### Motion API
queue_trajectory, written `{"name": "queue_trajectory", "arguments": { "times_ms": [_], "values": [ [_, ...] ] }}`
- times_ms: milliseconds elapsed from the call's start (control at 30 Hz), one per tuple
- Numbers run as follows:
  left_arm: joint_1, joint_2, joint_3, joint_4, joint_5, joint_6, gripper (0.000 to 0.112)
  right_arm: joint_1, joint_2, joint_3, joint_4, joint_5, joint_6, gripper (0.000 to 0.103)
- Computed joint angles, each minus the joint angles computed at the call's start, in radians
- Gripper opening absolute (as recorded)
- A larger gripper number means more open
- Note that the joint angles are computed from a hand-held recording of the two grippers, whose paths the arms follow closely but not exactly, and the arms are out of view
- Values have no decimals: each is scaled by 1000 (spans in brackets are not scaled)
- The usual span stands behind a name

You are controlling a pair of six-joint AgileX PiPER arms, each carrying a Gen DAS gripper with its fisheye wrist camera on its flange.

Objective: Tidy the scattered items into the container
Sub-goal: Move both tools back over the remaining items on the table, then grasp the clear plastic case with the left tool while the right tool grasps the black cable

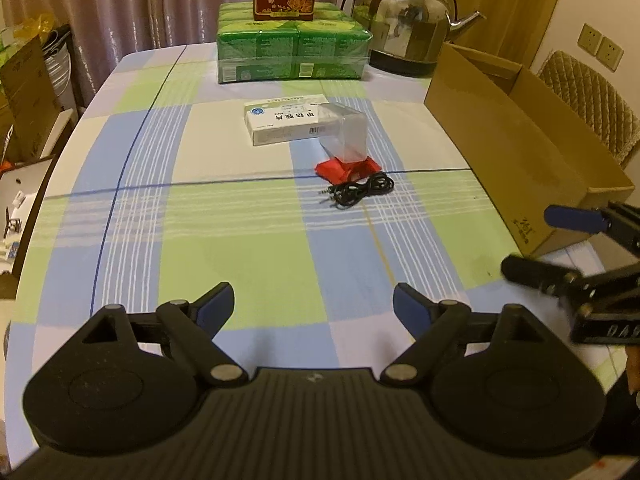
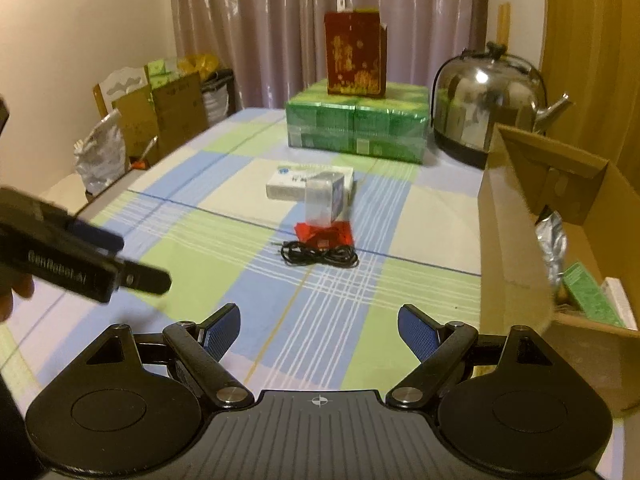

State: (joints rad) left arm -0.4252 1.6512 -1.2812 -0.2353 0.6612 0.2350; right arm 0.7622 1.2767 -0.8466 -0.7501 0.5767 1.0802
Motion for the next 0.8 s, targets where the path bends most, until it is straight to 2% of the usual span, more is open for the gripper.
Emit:
{"name": "queue_trajectory", "arguments": {
  "times_ms": [233,467,533,800],
  "values": [
    [-27,180,-213,35,22,-29,83,-162,156,-77,65,-117,-59,83],
    [-34,384,-492,-18,86,-26,79,-316,291,-146,242,-234,-274,64],
    [-46,442,-576,-12,106,-39,77,-334,309,-151,260,-246,-302,60],
    [-90,685,-927,-7,203,-107,64,-356,332,-125,236,-280,-288,60]
  ]
}}
